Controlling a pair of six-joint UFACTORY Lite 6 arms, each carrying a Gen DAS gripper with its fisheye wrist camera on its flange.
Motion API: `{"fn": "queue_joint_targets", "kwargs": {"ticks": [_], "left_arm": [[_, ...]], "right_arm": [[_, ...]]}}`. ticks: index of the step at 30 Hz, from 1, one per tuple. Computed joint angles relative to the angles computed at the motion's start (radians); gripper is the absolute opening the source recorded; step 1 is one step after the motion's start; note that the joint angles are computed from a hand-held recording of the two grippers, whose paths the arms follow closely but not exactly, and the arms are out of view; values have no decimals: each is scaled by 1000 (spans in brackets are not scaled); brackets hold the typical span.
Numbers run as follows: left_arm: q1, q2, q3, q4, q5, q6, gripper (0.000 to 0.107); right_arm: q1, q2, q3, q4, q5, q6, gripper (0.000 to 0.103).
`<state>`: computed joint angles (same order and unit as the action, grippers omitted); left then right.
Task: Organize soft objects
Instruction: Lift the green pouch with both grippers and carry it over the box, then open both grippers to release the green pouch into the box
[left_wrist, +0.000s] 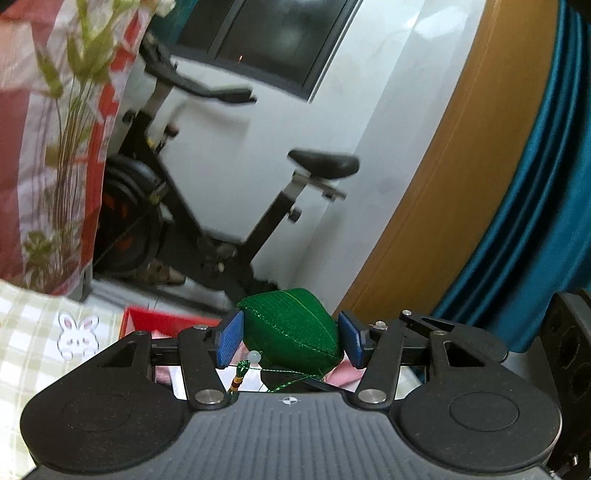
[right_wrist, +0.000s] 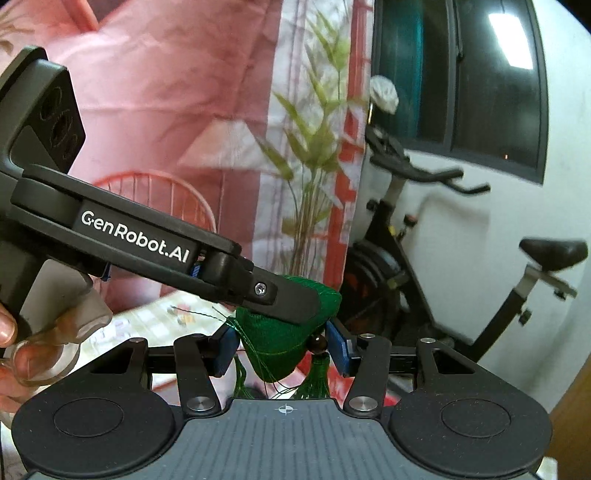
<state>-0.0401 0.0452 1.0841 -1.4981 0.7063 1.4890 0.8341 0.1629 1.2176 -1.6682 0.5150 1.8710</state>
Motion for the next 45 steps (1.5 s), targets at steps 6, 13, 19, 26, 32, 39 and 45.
{"fn": "queue_joint_targets", "kwargs": {"ticks": [6,13,19,26,32,39,45], "left_arm": [[-39,128,49,31,-61,9,58],[-85,248,122,78,-119,-31,58],[-109,299,157,113,-153,-47,60],[-113,242,105,92,-219,10,70],[-94,181,57,87,-278,43,77],[-46,44,-45,84,-275,85,84],[11,-127,-181,77,-261,137,87]], "right_arm": [[-49,77,-58,-142,-46,215,47],[-92,137,-82,-181,-86,337,48],[-105,173,-53,28,-102,189,51],[-87,238,42,391,-17,-123,63],[-74,213,19,455,55,-122,80],[-29,80,-109,397,99,15,99],[71,-26,-205,352,202,136,102]]}}
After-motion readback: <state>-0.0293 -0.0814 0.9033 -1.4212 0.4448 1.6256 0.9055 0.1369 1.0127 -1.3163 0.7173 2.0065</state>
